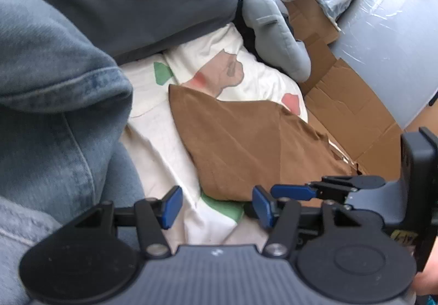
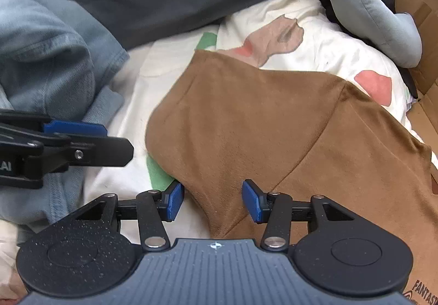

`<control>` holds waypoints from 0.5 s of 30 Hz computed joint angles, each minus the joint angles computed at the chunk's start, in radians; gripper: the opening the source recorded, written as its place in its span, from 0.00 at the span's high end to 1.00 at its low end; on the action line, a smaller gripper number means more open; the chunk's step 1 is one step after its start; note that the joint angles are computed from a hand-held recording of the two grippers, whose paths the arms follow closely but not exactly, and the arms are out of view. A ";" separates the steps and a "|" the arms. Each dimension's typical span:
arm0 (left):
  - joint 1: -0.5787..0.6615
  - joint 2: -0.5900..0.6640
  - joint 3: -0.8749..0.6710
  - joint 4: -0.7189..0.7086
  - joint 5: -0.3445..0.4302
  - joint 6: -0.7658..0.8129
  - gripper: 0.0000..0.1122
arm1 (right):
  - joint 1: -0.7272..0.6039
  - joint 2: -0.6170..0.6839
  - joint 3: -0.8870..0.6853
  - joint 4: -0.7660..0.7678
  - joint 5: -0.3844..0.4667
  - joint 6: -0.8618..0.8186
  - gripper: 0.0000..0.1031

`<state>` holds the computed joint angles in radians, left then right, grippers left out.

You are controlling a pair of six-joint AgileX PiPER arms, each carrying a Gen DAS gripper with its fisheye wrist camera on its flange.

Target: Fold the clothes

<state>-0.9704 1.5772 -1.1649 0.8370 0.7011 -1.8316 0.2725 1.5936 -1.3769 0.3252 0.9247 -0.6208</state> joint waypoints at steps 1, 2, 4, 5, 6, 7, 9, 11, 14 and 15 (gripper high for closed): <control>-0.005 0.002 0.005 0.012 -0.002 -0.014 0.51 | 0.002 0.001 0.007 -0.005 -0.012 0.001 0.48; -0.006 0.001 0.015 0.018 -0.014 -0.025 0.52 | 0.005 0.003 0.014 -0.009 -0.025 0.001 0.48; -0.008 -0.003 0.034 0.023 -0.030 -0.050 0.52 | 0.013 -0.001 0.032 -0.024 -0.064 0.019 0.48; -0.009 -0.006 0.044 0.027 -0.036 -0.066 0.52 | 0.020 -0.002 0.039 -0.030 -0.083 0.028 0.48; -0.013 -0.009 0.052 0.030 -0.035 -0.079 0.52 | 0.024 -0.003 0.042 -0.028 -0.097 0.030 0.48; -0.019 -0.012 0.054 0.031 -0.025 -0.085 0.52 | 0.022 -0.002 0.038 -0.010 -0.103 0.022 0.48; -0.040 -0.012 0.052 0.038 0.010 -0.082 0.53 | 0.011 0.001 0.027 0.040 -0.107 -0.004 0.48; -0.063 -0.011 0.045 0.048 0.049 -0.069 0.53 | 0.002 -0.003 0.027 0.096 -0.121 -0.043 0.48; -0.079 -0.020 0.053 0.062 0.064 -0.074 0.53 | 0.000 -0.012 0.035 0.159 -0.141 -0.103 0.48; -0.083 -0.025 0.059 0.070 0.066 -0.084 0.54 | -0.003 -0.011 0.033 0.181 -0.135 -0.120 0.49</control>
